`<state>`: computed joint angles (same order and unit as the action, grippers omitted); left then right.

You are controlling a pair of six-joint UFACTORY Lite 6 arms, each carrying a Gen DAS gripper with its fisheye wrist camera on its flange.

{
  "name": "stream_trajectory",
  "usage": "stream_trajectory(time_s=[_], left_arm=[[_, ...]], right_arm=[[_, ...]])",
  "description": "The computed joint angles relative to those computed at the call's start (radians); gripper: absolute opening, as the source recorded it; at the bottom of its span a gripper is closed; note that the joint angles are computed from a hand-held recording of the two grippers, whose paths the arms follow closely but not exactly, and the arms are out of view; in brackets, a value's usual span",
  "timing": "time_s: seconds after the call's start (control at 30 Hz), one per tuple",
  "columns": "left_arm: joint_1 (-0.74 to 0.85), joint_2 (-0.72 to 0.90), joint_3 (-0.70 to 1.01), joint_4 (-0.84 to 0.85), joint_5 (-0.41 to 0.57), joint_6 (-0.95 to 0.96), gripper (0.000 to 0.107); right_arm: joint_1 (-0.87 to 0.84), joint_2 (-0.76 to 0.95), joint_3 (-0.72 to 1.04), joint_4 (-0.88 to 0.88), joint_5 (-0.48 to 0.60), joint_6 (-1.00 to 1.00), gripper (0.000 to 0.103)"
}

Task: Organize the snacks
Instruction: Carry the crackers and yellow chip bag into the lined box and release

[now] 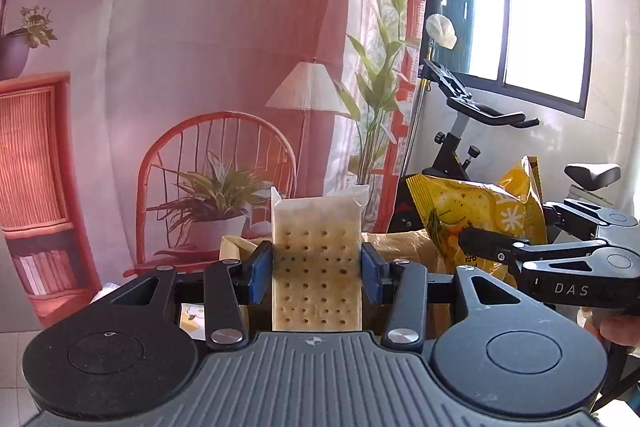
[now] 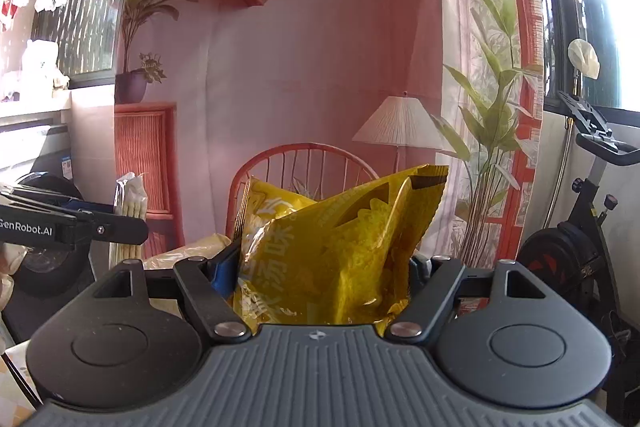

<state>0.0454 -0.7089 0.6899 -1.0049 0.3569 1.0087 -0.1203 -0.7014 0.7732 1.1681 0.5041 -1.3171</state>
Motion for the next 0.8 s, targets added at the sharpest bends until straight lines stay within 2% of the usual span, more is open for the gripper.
stream_trajectory(time_s=[0.07, 0.13, 0.23, 0.3, 0.37, 0.43, 0.5, 0.57, 0.67, 0.8], left_arm=[[-0.044, 0.123, 0.044, -0.059, -0.052, 0.067, 0.049], [-0.084, 0.197, 0.068, -0.114, -0.101, 0.13, 0.049], [-0.09, 0.289, 0.101, -0.236, -0.124, 0.253, 0.048], [-0.07, 0.343, 0.131, -0.253, -0.098, 0.266, 0.05], [-0.036, 0.398, 0.157, -0.296, -0.043, 0.314, 0.056], [-0.016, 0.395, 0.136, -0.376, -0.033, 0.398, 0.074], [-0.014, 0.386, 0.121, -0.404, -0.044, 0.425, 0.078], [-0.006, 0.379, 0.119, -0.384, -0.036, 0.408, 0.078], [0.0, 0.339, 0.109, -0.344, -0.03, 0.378, 0.078], [0.007, 0.248, 0.079, -0.26, -0.033, 0.314, 0.078]], right_arm=[[0.07, 0.066, -0.011, 0.01, -0.097, -0.033, 0.077], [0.099, 0.119, -0.017, 0.027, -0.138, -0.057, 0.077], [0.105, 0.194, -0.012, 0.039, -0.155, -0.05, 0.078], [0.098, 0.243, 0.008, -0.021, -0.149, 0.027, 0.079], [0.098, 0.284, 0.043, -0.144, -0.138, 0.142, 0.082], [0.089, 0.287, 0.053, -0.18, -0.118, 0.177, 0.084], [0.075, 0.27, 0.051, -0.174, -0.099, 0.167, 0.088], [0.082, 0.258, 0.051, -0.197, -0.117, 0.187, 0.094], [0.07, 0.222, 0.033, -0.195, -0.117, 0.206, 0.094], [-0.023, 0.154, 0.004, -0.06, -0.013, 0.116, 0.094]])
